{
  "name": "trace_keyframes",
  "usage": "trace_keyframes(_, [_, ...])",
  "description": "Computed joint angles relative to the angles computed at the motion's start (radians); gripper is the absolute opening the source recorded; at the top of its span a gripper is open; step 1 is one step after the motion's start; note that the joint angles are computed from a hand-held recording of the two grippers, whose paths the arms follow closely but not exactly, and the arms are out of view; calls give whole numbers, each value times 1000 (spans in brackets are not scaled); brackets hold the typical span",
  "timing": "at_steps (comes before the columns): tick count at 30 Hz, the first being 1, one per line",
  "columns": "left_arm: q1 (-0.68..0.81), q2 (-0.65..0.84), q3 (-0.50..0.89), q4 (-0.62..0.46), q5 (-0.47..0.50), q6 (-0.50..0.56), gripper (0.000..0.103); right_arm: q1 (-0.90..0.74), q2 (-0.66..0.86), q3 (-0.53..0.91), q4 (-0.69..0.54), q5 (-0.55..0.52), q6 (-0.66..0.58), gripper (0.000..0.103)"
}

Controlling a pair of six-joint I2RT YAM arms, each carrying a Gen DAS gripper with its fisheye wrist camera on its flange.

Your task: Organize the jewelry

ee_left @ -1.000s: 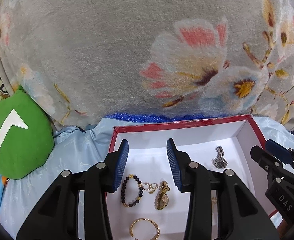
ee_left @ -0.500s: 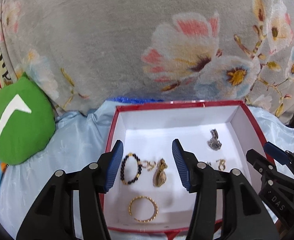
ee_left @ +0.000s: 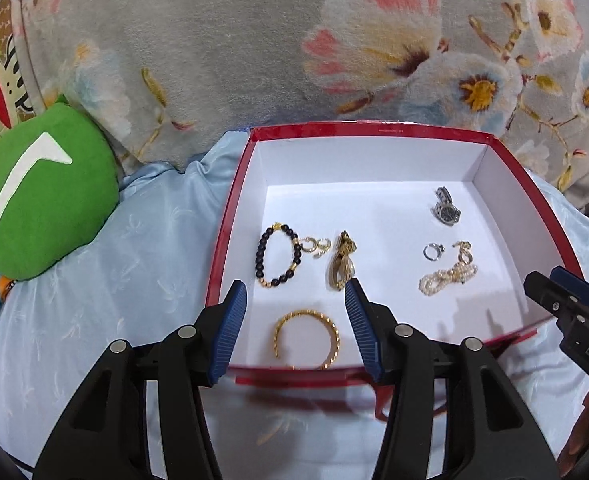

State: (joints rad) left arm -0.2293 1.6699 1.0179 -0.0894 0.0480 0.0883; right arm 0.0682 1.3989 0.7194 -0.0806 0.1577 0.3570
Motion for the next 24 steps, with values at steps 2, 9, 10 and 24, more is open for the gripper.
trace_keyframes(2, [4,-14,-33,13,-1,1,52,11,0,-11,-1,26,-4,52])
trace_keyframes(9, [4,-45,-104,56,-23,26,53,57,-8,-10,-60,86,-6,53])
trace_keyframes(10, [7,-50,-109,57,-20,30,53,67,-11,-13,-63,99,-4,53])
trace_keyframes(24, [36,-177,-229,44,-12,104,52,199,-142,-70,-202,199,143,55])
